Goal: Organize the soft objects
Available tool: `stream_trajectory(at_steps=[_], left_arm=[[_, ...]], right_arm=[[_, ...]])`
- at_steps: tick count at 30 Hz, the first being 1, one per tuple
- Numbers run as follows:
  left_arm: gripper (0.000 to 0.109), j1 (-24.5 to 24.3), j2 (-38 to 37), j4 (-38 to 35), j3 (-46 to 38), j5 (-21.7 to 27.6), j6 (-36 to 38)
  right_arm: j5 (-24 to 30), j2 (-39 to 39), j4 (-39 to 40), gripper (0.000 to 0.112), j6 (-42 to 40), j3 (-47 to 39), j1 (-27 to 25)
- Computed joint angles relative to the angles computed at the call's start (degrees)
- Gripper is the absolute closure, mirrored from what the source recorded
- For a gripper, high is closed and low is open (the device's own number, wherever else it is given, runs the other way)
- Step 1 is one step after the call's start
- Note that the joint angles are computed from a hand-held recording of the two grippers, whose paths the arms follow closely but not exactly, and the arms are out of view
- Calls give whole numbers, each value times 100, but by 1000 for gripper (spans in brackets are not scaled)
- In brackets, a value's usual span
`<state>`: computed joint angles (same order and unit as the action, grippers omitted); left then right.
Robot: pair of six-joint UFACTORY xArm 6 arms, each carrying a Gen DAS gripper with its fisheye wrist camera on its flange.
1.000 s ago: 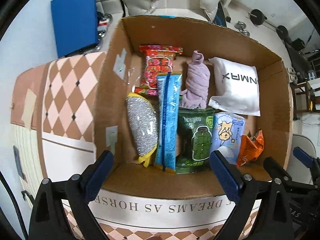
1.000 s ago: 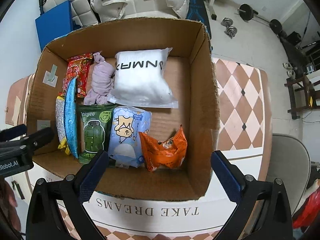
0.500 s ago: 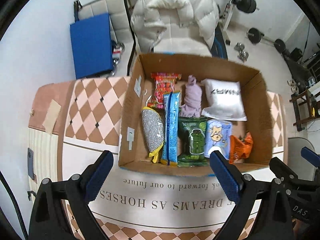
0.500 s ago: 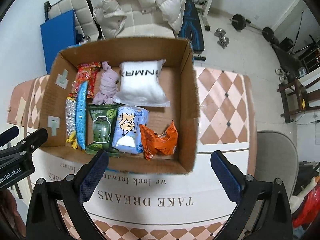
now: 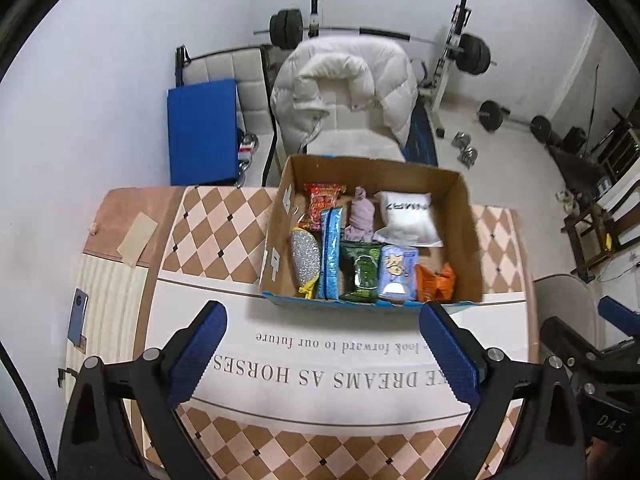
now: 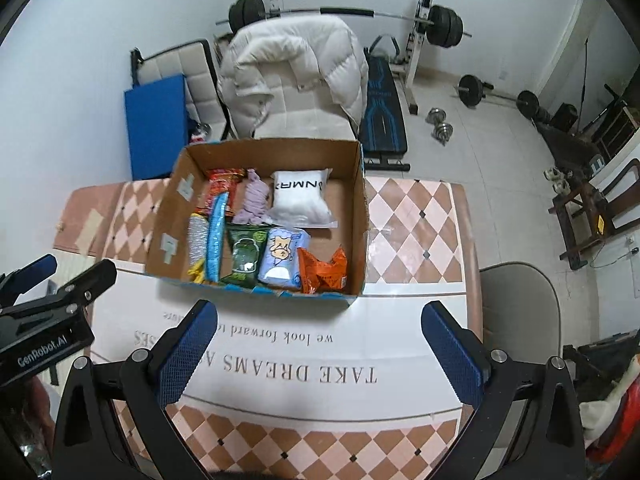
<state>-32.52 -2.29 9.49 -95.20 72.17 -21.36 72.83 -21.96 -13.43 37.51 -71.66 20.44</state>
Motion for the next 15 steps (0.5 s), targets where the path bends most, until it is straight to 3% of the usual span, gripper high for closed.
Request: stream_trajectory(at_steps=[15], left_arm=[[10,-677,-1171,332,324,423,-411]], right_arm=[[1227,-1192,-905,9,993,-259,1380]])
